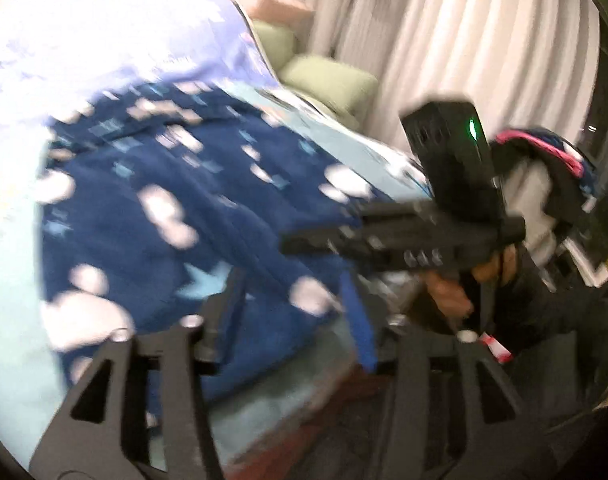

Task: Fold small clothes

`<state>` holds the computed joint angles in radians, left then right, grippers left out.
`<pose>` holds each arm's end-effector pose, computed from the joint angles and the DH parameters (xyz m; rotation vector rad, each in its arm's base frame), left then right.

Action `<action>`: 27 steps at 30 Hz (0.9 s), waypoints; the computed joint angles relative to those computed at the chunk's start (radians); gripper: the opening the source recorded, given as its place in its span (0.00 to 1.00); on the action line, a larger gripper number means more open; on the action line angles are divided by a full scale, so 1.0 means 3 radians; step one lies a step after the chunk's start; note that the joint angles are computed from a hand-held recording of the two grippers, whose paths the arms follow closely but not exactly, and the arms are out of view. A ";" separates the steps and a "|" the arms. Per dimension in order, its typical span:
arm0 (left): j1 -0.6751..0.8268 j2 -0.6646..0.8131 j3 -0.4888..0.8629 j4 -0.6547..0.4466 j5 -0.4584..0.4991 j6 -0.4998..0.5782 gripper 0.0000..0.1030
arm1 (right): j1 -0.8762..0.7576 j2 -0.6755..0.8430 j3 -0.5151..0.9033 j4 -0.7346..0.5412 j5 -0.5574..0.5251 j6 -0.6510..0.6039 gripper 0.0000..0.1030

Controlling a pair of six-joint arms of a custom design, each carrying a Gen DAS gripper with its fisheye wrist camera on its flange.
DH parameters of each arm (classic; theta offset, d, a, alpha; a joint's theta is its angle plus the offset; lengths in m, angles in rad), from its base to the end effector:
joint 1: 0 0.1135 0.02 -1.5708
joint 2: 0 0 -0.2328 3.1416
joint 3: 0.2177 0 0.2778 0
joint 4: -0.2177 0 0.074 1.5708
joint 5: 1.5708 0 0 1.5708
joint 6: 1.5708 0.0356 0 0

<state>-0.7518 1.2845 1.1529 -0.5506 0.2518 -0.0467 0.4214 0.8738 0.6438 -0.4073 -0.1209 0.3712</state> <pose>0.2242 -0.2218 0.2923 0.9329 2.1305 -0.7004 0.2138 0.1005 0.2235 -0.1257 2.2594 0.5662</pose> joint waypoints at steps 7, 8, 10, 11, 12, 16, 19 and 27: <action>0.0384 0.0280 -0.0232 -0.0289 -0.0975 -0.0109 0.55 | 0.0135 0.0217 -0.0124 -0.0045 0.0394 -0.0152 0.27; 0.0437 0.0096 -0.0422 -0.0159 -0.0875 -0.0112 0.55 | 0.0119 0.0126 -0.0129 -0.0130 0.0369 -0.0128 0.30; 0.0432 -0.0078 -0.0466 -0.0245 -0.0865 -0.0115 0.55 | 0.0145 -0.0146 -0.0142 -0.0345 0.0511 -0.0120 0.32; 0.0428 -0.0155 -0.0458 -0.0295 -0.0867 -0.0125 0.55 | 0.0138 -0.0280 -0.0160 -0.0431 0.0564 -0.0143 0.35; 0.0433 -0.0223 -0.0461 -0.0300 -0.0850 -0.0131 0.55 | 0.0116 -0.0468 -0.0160 -0.0567 0.0671 -0.0160 0.38; 0.0543 -0.0411 -0.0503 -0.0220 -0.0938 -0.0073 0.71 | -0.0199 -0.1017 -0.0191 -0.0957 0.0902 -0.0136 0.57; 0.0644 -0.0338 -0.0528 -0.0180 -0.1071 -0.0119 0.72 | -0.0626 -0.1278 -0.0247 -0.1206 0.0897 -0.0088 0.60; 0.0946 -0.0166 -0.0698 -0.0130 -0.0440 -0.0422 0.71 | -0.2087 -0.1769 -0.0639 -0.1656 -0.0220 -0.0193 0.63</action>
<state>-0.4680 1.2347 0.9434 -0.5896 0.1197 -0.1732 -0.2046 0.3432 0.4520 -0.9040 -0.1868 0.3132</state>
